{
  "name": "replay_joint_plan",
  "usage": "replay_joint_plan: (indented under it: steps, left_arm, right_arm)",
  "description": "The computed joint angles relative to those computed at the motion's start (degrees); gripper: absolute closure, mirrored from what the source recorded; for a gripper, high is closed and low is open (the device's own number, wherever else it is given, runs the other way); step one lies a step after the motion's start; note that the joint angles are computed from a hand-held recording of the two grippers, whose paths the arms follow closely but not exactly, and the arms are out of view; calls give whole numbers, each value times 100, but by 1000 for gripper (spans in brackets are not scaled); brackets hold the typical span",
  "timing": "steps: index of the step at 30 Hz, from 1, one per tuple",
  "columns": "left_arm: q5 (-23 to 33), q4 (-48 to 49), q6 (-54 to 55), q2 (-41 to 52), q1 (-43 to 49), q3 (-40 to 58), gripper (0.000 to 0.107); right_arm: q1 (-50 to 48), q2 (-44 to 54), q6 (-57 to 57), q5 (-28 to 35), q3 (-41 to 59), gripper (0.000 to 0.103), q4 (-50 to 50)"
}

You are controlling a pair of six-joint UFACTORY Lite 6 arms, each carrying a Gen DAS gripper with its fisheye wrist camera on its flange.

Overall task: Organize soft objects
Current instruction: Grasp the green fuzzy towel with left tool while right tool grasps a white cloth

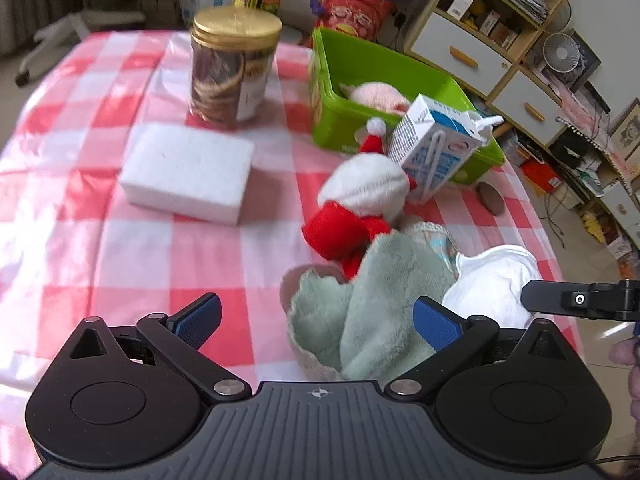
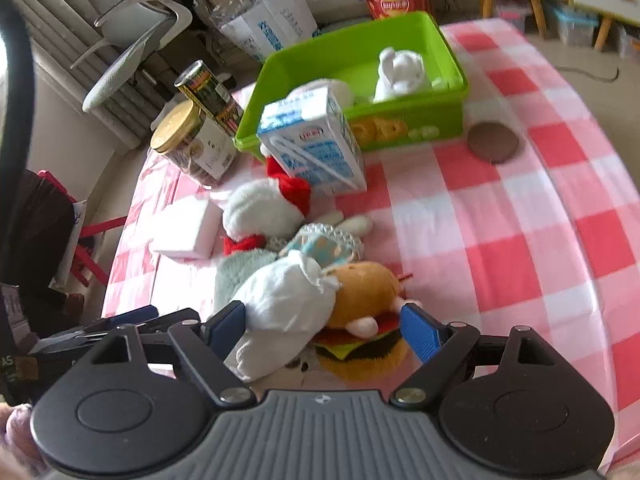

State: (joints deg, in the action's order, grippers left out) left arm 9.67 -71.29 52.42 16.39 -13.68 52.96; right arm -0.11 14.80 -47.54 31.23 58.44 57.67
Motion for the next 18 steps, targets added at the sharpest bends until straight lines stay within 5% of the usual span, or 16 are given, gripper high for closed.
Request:
replay_joint_plan:
  steps: [9, 18]
  left_arm:
    - [759, -1197, 1063, 268, 205, 90, 14]
    - [1462, -1964, 1698, 579, 336, 161, 44]
  right_arm:
    - [-359, 310, -168, 596, 61, 36, 367]
    - [-572, -103, -1076, 938, -204, 56, 1324]
